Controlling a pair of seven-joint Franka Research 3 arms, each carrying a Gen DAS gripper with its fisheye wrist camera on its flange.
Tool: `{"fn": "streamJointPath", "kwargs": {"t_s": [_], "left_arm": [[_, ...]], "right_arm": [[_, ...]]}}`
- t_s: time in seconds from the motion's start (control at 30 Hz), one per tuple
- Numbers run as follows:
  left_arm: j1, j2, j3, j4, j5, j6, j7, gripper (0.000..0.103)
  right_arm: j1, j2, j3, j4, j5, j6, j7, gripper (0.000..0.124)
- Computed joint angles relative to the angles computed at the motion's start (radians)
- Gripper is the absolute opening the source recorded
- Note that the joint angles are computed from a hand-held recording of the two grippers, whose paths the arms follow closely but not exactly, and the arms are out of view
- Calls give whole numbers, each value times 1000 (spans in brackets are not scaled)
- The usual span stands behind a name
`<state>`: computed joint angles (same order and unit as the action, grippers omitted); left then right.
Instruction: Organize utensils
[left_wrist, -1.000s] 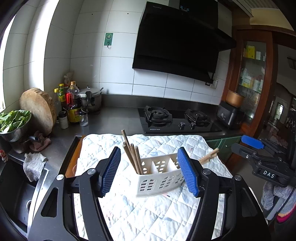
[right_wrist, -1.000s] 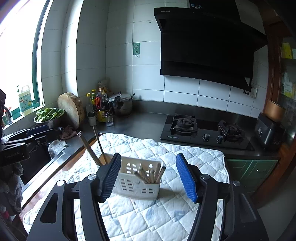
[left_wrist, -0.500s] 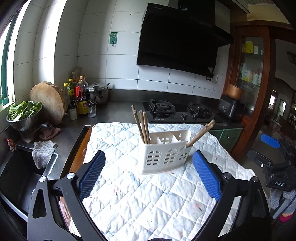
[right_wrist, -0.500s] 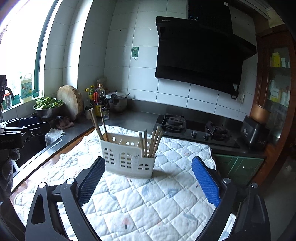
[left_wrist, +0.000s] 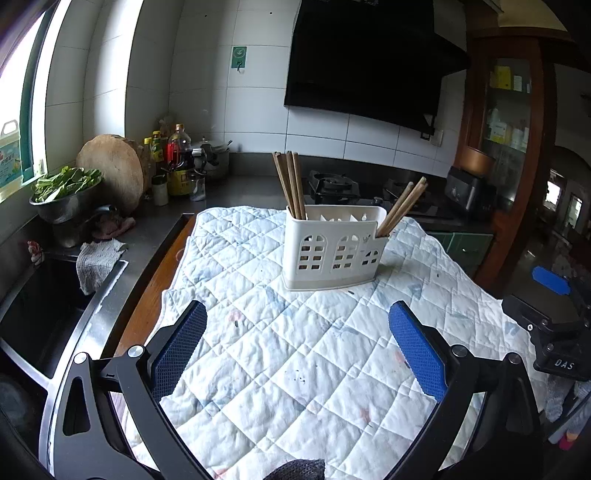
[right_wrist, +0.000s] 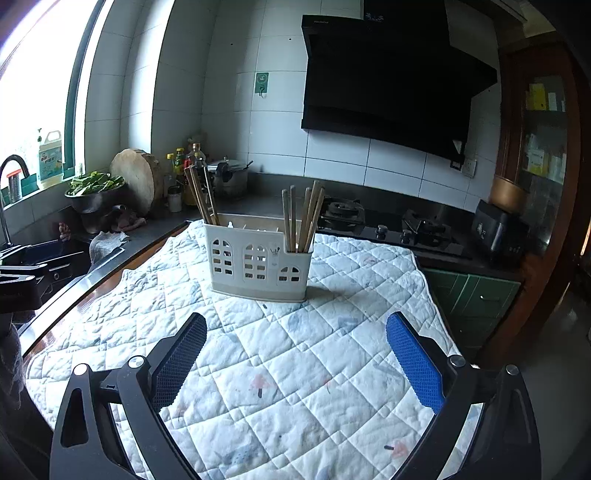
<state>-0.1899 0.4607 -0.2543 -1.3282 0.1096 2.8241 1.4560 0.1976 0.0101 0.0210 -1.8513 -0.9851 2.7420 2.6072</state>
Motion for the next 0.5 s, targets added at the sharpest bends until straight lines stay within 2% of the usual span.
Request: {"fn": "streamJointPath", "kwargs": {"t_s": [0.1,0.23,0.33,0.5], "left_arm": [[11,-23,-7,-53,-13,23,-5,98],[0,-48,13,-106,10,37,-41,98],[-27,-64,50,-134,62,47,-99,98],[-28,-80,51,-170,93,54,-141,98]], "right_arm": [[-3,-21,2,-43,17,9,19,95],[-11,-41,15,-88,25,6,50,95],[-19,-49,21,-113,52,11,47,95],[-27,-56,31,-134,68,10,44,95]]}}
